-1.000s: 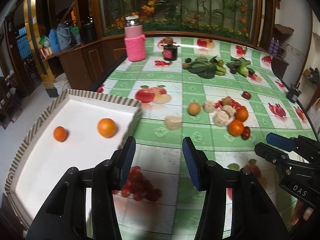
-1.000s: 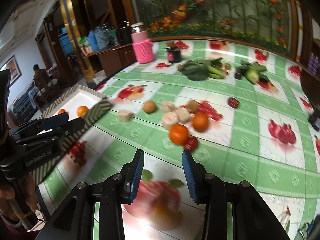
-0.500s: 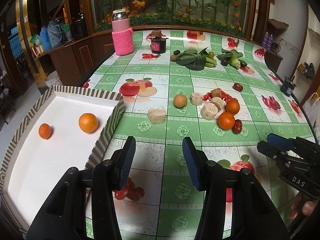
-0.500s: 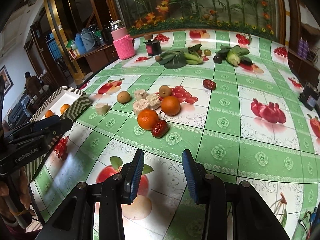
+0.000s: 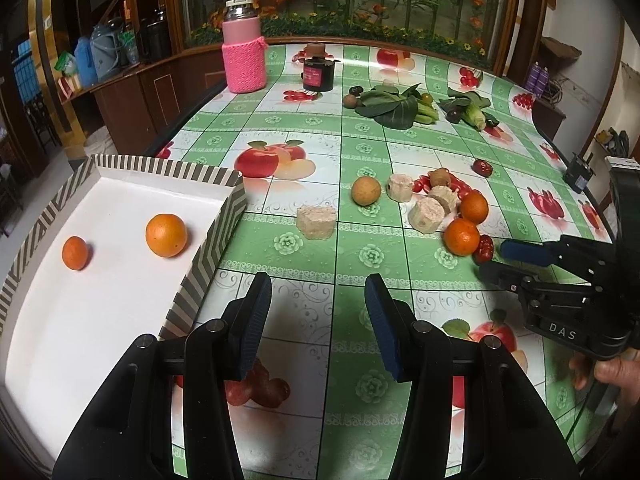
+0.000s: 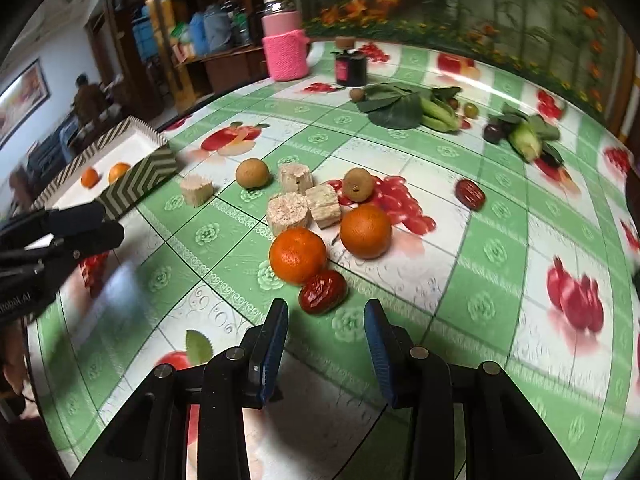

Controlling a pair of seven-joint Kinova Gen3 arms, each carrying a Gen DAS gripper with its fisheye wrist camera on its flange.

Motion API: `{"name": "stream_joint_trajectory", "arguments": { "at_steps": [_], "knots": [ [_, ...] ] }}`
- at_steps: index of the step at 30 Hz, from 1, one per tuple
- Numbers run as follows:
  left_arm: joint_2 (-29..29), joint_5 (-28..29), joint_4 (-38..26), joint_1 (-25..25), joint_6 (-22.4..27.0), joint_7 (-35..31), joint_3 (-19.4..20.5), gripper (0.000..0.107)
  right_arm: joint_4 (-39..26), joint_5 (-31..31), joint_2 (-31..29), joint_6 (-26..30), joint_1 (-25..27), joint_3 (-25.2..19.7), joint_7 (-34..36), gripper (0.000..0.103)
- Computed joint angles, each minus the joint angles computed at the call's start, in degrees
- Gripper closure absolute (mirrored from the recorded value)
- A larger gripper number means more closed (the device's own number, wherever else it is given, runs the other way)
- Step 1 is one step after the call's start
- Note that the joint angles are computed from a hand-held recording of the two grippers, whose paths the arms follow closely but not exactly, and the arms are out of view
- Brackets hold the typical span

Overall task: Organize fruits
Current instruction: 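Grasp the red date with the right gripper while the left gripper approaches a mandarin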

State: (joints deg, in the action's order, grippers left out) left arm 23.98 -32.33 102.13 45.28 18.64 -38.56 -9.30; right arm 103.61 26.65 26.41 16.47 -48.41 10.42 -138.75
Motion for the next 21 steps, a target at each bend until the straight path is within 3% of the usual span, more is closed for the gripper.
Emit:
{"name": "stream_joint_trajectory", "arguments": {
  "at_steps": [3,7,12,16,21],
  "knots": [
    [0.5,0.7,-0.8,-0.8,0.3,-0.7,0.9,0.059,-1.5,-0.7,0.9,0.8,3.6,-3.7,4.8,0.065],
    [1.3,1.6,-2.1,-1.5,1.1,-2.3,2.1,0.059,-0.6,-4.5,0.8,-3.5,8.8,-7.7,10.1,0.07],
    [2.5,3.6,-4.4,-2.3,2.6,-5.1,4.3,0.059,0.1,-9.2,0.7,-5.8,10.6,-9.0,14.2,0.075],
    [3.2,4.3,-5.6,-1.7,3.0,-6.4,4.5,0.059,1.8,-12.5,-0.2,-7.1,9.9,-8.1,16.2,0.076],
    [4.6,7.3,-8.3,-3.3,3.7,-10.1,7.3,0.059,6.7,-14.8,-2.5,-10.5,2.5,0.2,13.8,0.076]
  ]
}}
